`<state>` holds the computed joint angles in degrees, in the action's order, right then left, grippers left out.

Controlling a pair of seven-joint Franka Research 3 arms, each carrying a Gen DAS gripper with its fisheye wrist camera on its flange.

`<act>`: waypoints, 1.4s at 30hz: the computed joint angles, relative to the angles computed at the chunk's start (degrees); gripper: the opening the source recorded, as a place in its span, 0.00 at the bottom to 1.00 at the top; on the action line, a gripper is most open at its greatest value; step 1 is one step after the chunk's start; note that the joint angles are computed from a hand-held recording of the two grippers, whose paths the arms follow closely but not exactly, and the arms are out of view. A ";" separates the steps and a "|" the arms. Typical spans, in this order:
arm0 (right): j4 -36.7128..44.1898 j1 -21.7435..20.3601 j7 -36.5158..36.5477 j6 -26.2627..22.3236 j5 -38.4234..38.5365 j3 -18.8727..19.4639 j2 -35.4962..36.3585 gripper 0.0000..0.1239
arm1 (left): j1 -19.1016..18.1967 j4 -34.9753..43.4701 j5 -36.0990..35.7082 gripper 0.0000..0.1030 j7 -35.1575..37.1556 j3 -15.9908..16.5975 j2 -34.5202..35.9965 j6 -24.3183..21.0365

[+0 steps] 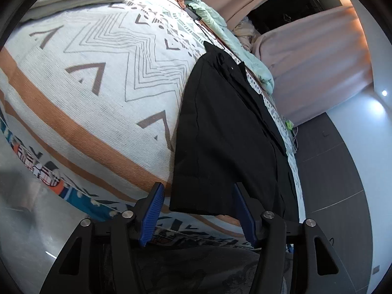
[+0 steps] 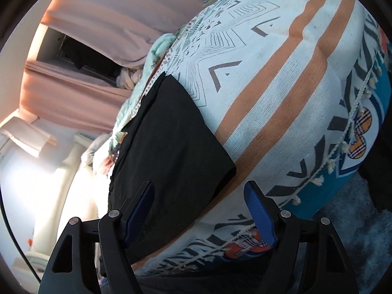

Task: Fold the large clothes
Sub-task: 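Grasp the black jacket's side edge with both grippers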

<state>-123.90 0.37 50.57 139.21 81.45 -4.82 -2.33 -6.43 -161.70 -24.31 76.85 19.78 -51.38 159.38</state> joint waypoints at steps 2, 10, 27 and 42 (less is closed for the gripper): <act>0.67 -0.12 -1.20 -1.01 1.56 -0.12 0.73 0.59 | -0.81 0.38 -0.73 0.46 0.00 0.66 0.74 -0.19; 2.14 -1.51 -5.81 -7.11 9.88 -0.39 2.17 0.45 | -5.10 -0.09 -5.48 0.13 2.96 4.70 -1.83 3.22; 3.27 -1.18 -12.01 -0.93 14.97 -0.07 0.10 0.05 | -4.77 2.74 -2.77 0.09 0.96 5.08 -0.44 3.53; 3.60 -2.18 -8.79 -3.84 11.88 -0.12 3.40 0.56 | -7.71 1.56 -9.06 0.69 5.04 7.32 0.28 4.64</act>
<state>-120.30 -1.82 41.78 135.36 93.33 -4.94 1.07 -14.14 -160.14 -33.37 81.90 27.11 -51.10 164.02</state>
